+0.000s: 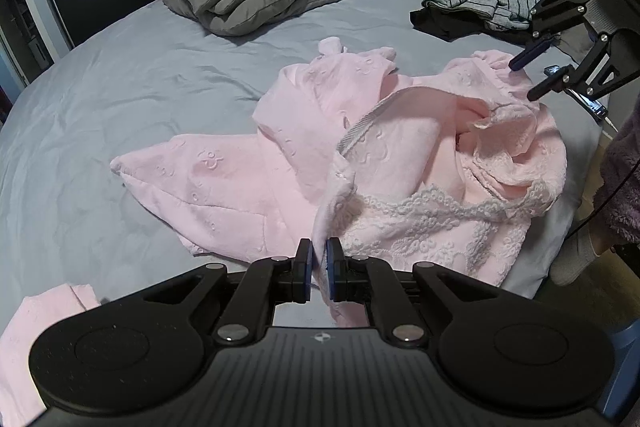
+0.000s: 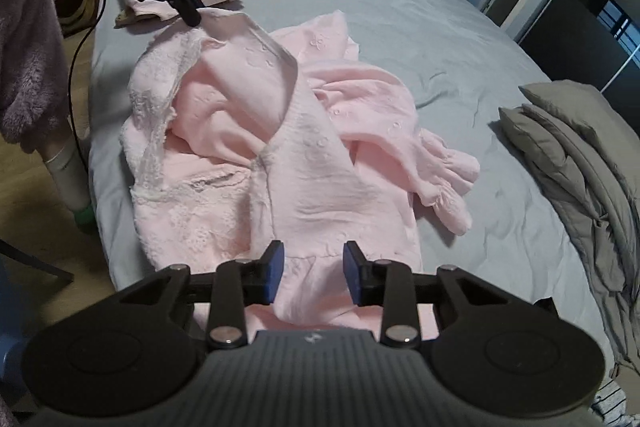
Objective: Fold clothes
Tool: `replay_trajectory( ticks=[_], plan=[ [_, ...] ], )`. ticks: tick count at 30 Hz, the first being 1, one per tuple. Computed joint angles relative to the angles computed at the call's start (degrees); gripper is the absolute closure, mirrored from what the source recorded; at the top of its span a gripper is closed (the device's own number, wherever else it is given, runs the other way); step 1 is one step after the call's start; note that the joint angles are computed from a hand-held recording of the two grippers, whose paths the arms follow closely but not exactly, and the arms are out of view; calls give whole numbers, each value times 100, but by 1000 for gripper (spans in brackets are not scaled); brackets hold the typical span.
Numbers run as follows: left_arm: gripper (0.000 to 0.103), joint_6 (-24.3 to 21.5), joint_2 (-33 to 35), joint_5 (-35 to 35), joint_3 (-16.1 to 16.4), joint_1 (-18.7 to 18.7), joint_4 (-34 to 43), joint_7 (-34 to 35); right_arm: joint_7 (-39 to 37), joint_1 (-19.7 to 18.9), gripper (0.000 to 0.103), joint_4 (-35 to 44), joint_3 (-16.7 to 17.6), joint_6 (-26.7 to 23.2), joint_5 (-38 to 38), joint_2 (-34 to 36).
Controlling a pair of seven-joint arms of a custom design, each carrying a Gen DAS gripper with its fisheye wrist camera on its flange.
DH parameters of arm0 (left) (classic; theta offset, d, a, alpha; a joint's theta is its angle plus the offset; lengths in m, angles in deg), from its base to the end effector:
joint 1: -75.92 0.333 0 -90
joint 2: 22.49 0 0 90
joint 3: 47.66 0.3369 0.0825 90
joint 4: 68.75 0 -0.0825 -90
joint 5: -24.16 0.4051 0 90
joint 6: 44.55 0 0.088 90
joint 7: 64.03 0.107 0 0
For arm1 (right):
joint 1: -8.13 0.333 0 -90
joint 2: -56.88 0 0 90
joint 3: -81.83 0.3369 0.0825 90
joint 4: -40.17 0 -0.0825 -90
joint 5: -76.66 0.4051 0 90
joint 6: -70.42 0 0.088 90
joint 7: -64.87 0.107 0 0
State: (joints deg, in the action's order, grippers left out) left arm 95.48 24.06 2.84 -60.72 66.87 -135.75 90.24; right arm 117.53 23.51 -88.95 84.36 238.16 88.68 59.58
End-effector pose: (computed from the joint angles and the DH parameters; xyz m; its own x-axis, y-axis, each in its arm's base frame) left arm 0.7924 -0.2528 0.3725 -0.8982 -0.4250 -0.1126 -0.2833 0.7553 -0.5909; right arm 0.5639 0.1682 0.4209 0.6313 -0.7434 0.2209 -0.5497 -0.6298 -0.5488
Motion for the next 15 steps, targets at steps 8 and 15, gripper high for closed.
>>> replay_trajectory(
  ticks=[8,15],
  plan=[
    [98,36,-41,-9,4,2,-60,19,104,316,63,415,-207,46,-346,568],
    [98,44,-54,-23,-18,26,-77,66,299,336,80,788,-286,-197,-367,949]
  ],
)
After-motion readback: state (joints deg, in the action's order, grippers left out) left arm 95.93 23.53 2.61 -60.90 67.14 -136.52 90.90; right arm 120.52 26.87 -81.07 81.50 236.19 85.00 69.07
